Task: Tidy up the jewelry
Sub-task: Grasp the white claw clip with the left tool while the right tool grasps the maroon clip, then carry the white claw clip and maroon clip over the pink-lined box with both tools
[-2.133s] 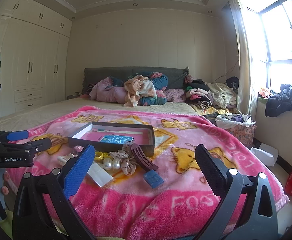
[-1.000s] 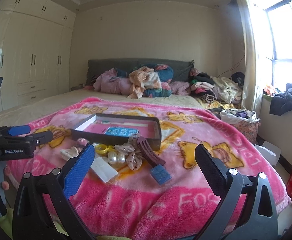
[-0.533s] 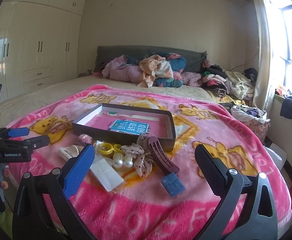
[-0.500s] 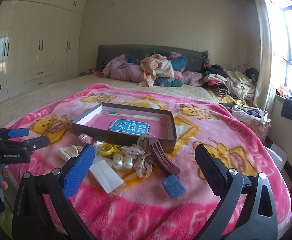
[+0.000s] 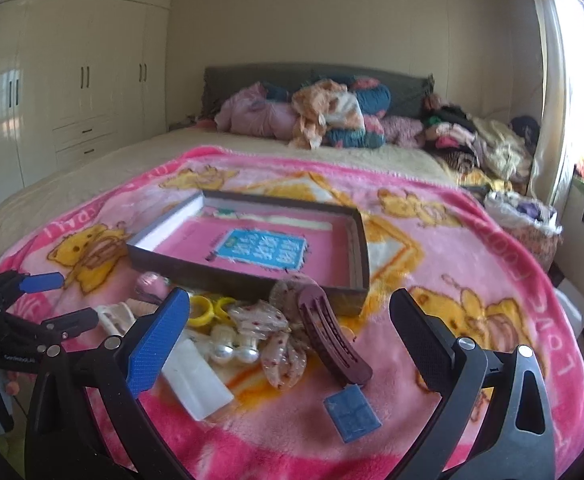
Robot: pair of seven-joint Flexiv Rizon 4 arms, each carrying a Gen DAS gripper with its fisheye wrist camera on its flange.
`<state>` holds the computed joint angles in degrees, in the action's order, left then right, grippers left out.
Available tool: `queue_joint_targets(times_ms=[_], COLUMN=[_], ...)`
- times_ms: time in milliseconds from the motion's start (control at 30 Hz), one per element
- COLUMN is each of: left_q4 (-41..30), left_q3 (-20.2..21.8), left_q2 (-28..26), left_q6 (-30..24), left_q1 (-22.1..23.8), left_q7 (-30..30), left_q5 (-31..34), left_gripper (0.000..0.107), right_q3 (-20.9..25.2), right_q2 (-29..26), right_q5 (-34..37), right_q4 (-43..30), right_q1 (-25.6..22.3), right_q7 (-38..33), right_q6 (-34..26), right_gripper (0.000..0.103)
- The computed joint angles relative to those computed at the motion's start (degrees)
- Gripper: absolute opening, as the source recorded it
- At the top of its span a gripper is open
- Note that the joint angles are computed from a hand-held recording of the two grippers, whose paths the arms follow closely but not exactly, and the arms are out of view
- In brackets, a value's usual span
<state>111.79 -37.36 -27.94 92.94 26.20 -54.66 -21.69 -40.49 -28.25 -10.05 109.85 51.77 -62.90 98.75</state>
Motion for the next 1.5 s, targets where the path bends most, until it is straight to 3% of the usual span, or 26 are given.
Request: queue_joint_targets(times_ms=[167, 267, 400, 567, 700, 767, 900, 1000, 1133, 1300, 1333, 1500], left_q4=[-1.6, -2.0, -2.5, -3.0, -4.0, -4.3, -5.0, -5.1, -5.1, -3.7, -3.7, -5.5], left_q3=[-1.2, -1.3, -1.0, -0.4, 1.8, 2.6, 4.4, 5.3, 7.1, 5.2, 5.1, 7.6], left_q2=[-1.9, -2.4, -2.7, -3.2, -3.3, -3.4, -3.4, -3.2, -2.7, -0.7, -0.4, 0.0], left_q6=[-3.5, -5.2, -7.8, -8.7, -10.1, -10.6, -11.0, -11.1, -11.4, -10.0, -9.8, -9.7], left_q1=[0.5, 0.2, -0.4, -1.5, -3.7, -4.6, -6.6, -7.7, -9.5, -9.0, -9.0, -11.6], left_q7=[2.8, 5.0, 7.5, 10.7, 12.3, 13.2, 15.5, 17.3, 19.2, 24.0, 24.9, 26.9], left_q5=[-1.5, -2.8, -5.8, -9.3, -11.5, -12.8, -14.8, -16.8, -19.2, -25.8, -27.0, -30.7], left_gripper=[0.092, 0.092, 0.092, 0.091, 0.083, 0.079, 0.071, 0.070, 0.070, 0.070, 0.065, 0.065], right_q3=[6.3, 12.3, 19.2, 25.3, 30.9, 33.9, 36.5, 37.9, 36.7, 35.3, 34.9, 34.2], right_q2=[-0.8, -1.5, -2.9, -4.5, -5.4, -5.3, -5.1, -4.5, -3.5, -2.1, -1.8, -1.3], right_q5=[-4.5, -7.0, -9.1, -11.4, -11.9, -12.0, -12.4, -11.4, -11.4, -11.6, -11.7, -11.9], right_q4=[-3.0, -5.3, -7.8, -10.3, -12.0, -12.2, -11.5, -10.6, -8.8, -6.9, -6.6, -6.4], right_q1=[-7.3, -13.3, -19.7, -25.5, -30.4, -32.8, -35.3, -36.6, -36.2, -35.5, -35.2, -34.7], right_q7=[-0.1, -1.2, -2.7, -3.9, -4.7, -5.0, -4.3, -3.6, -1.8, -0.2, 0.0, 0.6], right_q6=[-6.4, -10.7, -15.1, -18.3, -20.0, -20.3, -18.7, -17.5, -14.3, -11.2, -10.7, -9.5], right_gripper=[0.095, 0.085, 0.083, 0.068, 0.055, 0.039, 0.033, 0.032, 0.032, 0.032, 0.032, 0.032])
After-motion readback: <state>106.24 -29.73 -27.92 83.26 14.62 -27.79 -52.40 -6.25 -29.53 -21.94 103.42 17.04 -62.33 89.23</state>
